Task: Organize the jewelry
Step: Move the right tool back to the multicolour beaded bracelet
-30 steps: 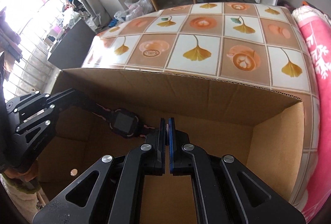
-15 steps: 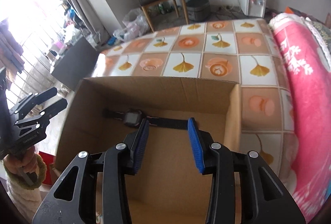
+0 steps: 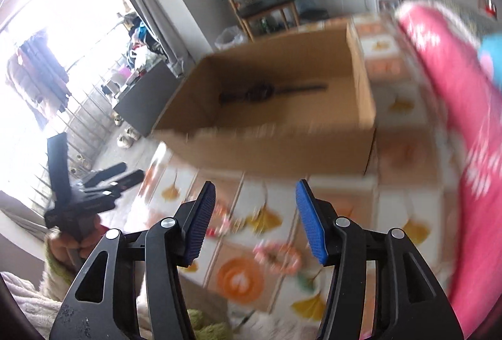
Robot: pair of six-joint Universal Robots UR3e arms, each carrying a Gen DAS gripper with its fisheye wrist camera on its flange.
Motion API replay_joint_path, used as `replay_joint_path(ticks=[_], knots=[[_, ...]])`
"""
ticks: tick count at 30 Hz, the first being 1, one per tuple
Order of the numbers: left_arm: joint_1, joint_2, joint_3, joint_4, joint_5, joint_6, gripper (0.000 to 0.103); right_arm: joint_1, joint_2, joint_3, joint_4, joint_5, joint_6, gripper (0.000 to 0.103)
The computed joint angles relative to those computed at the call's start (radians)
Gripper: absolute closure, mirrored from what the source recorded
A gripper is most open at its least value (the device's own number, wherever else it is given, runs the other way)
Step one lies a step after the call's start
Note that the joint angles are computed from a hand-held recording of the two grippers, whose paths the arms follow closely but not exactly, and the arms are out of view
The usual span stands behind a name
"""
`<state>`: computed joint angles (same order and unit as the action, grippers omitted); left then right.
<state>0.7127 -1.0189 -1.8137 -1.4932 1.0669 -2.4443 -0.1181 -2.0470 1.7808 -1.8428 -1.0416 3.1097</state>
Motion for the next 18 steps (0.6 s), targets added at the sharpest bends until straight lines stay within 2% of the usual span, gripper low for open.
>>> replay_joint_path(ticks=[4,13,18], knots=[[-0.024,0.094,-0.2,0.114,0.089,-0.011,0.009,0.121,0.024,0.099,-0.125,-0.045,0.156,0.053],[0.033,0.116,-0.296,0.106,0.062,0.048,0.006,0.318,0.29,0.008,-0.231,-0.081,0.275,0.073],[0.059,0.129,-0.305,0.09,0.033,0.107,0.006,0.331,0.337,0.007,-0.231,-0.084,0.312,0.076]])
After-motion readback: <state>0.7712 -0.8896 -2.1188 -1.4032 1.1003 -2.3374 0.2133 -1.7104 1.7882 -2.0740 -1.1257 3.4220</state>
